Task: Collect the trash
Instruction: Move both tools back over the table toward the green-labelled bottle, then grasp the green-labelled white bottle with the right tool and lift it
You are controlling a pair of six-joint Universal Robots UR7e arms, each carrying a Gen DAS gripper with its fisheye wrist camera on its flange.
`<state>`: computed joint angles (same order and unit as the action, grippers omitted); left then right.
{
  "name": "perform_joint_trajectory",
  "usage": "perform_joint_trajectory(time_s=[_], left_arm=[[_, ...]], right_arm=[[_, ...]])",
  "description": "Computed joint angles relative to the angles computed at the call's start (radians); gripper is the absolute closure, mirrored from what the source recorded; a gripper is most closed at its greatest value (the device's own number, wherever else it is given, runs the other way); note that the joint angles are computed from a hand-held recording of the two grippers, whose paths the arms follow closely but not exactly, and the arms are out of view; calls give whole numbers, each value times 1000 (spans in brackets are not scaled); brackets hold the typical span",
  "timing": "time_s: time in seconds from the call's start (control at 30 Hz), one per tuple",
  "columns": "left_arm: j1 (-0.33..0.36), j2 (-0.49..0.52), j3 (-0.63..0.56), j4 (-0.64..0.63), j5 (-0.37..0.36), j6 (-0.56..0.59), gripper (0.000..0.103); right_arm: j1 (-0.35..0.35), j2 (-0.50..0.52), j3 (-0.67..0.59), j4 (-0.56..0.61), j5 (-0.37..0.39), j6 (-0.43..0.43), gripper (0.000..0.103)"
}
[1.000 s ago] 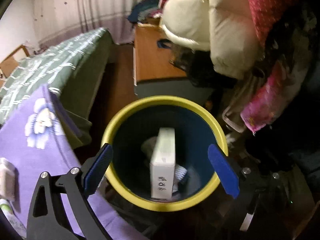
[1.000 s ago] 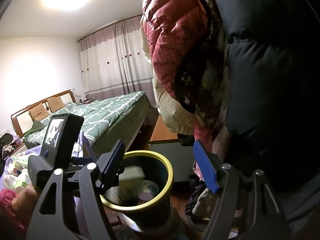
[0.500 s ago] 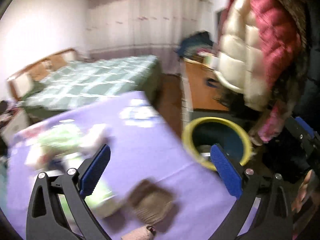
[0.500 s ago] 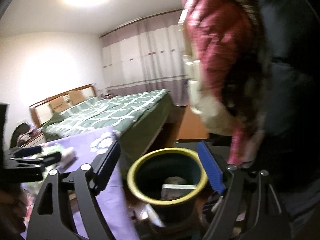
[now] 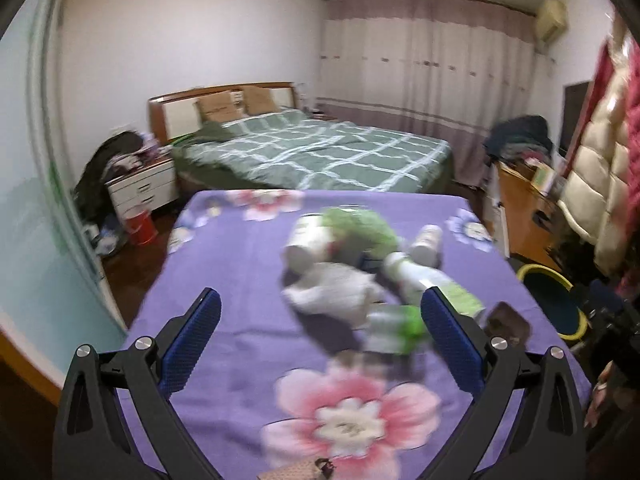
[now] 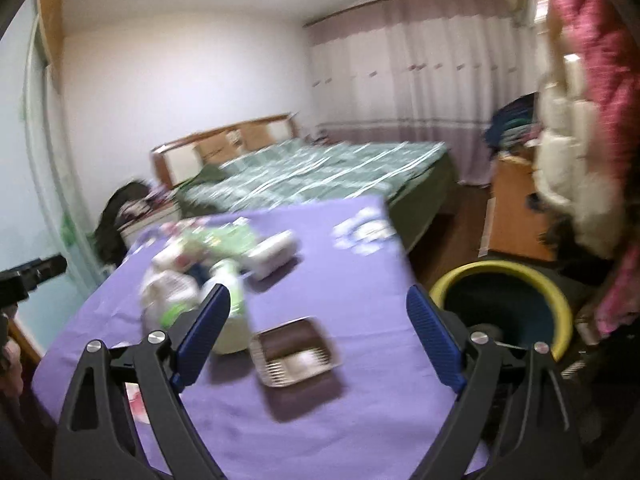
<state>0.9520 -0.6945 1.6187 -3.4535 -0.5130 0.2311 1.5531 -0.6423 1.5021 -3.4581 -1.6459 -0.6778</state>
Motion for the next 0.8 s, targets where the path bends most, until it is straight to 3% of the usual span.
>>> perform_joint_trajectory(time_s=[0.2, 0.33, 0.53, 0.8], left_arm=[[26, -60, 67, -63, 36, -23, 5], [35, -66, 76, -96, 54, -4, 5], [44, -58, 70, -54, 38, -32, 5], [44, -38, 58, -56, 17, -7, 5]], right_arm=[[34, 102, -136, 195, -24, -26, 18], [45, 157, -198, 250, -63, -42, 19], [66, 217, -295, 329, -127, -63, 26], [69, 256, -405, 511, -175, -17, 29]])
